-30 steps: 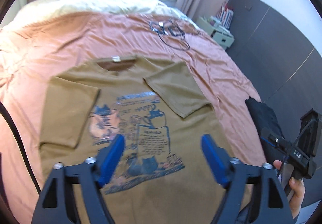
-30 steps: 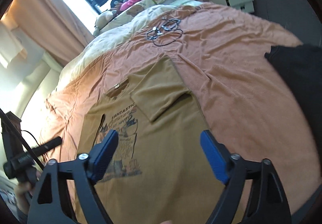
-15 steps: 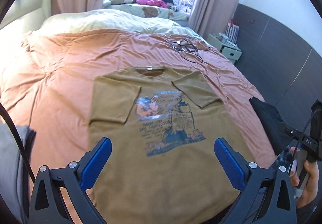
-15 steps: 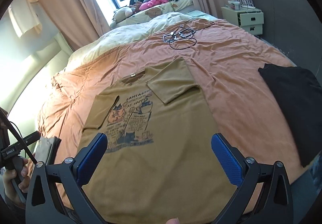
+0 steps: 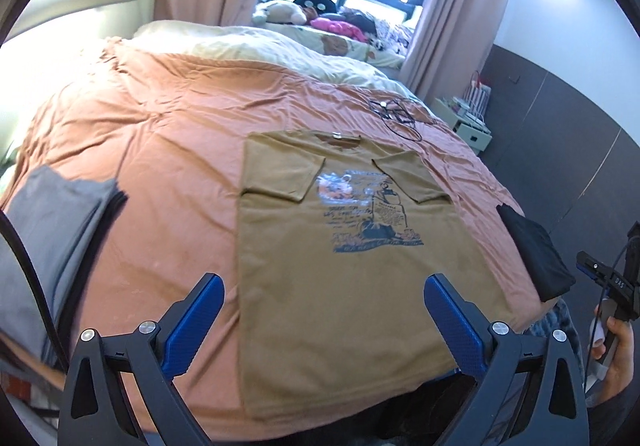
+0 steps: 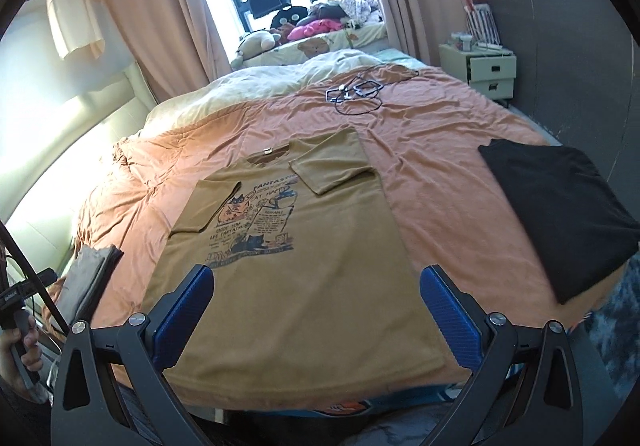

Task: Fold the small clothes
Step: 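Raise both open grippers back from the folded shirt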

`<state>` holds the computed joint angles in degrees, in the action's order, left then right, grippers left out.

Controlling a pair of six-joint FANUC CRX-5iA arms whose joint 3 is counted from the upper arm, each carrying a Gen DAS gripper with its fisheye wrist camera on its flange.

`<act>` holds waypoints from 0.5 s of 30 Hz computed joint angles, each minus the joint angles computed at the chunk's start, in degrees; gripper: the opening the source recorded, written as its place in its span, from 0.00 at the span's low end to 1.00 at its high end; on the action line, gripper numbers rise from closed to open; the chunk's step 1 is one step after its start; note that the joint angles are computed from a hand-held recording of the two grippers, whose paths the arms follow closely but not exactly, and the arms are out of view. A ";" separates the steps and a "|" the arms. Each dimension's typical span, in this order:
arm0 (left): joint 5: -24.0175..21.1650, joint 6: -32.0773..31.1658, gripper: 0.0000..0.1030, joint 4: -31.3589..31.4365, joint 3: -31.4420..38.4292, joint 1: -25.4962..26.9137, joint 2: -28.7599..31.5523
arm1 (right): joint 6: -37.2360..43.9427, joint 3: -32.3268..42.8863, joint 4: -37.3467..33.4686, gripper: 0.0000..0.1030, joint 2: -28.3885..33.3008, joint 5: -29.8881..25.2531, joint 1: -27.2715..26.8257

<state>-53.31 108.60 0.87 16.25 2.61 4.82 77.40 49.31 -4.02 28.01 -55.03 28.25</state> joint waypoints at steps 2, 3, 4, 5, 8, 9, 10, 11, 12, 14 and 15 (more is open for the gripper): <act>0.96 0.88 0.97 -0.50 -2.59 0.11 -2.16 | 0.52 -2.96 -0.36 1.00 -2.02 1.31 -0.13; 1.51 1.55 0.97 -0.91 -3.93 0.03 -3.25 | 0.83 -4.64 -0.45 1.00 -3.13 2.16 -0.21; 2.03 1.96 0.97 -1.06 -5.05 0.05 -4.09 | 0.93 -6.60 -0.25 1.00 -4.39 3.16 -0.27; 2.64 2.37 0.96 -1.10 -6.36 0.08 -5.00 | 0.87 -8.00 0.06 1.00 -5.27 3.83 -0.27; 4.00 2.44 0.91 -0.35 -10.21 0.47 -7.44 | 1.00 -11.56 0.39 1.00 -7.58 5.36 -0.45; 4.14 2.27 0.90 -0.12 -10.86 0.59 -7.75 | 0.95 -13.24 0.56 1.00 -8.60 6.16 -0.49; 4.17 2.20 0.89 0.11 -11.80 0.70 -8.26 | 0.92 -14.48 0.70 1.00 -9.34 6.66 -0.54; 4.02 2.09 0.87 0.35 -12.85 0.87 -8.80 | 0.77 -15.85 0.94 1.00 -10.18 7.19 -0.57; 4.11 1.88 0.85 0.60 -13.66 1.09 -9.28 | 0.81 -17.25 0.98 0.99 -11.07 7.69 -0.63; 4.88 1.29 0.83 1.55 -16.08 1.68 -10.70 | 1.18 -19.30 0.52 0.97 -12.49 8.31 -0.80; 5.50 1.06 0.83 2.05 -17.44 2.00 -11.55 | 1.08 -20.38 0.50 0.96 -13.23 8.48 -0.88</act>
<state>-47.80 109.66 2.91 -1.19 4.60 -6.72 78.48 28.94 -3.52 14.78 -46.55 27.37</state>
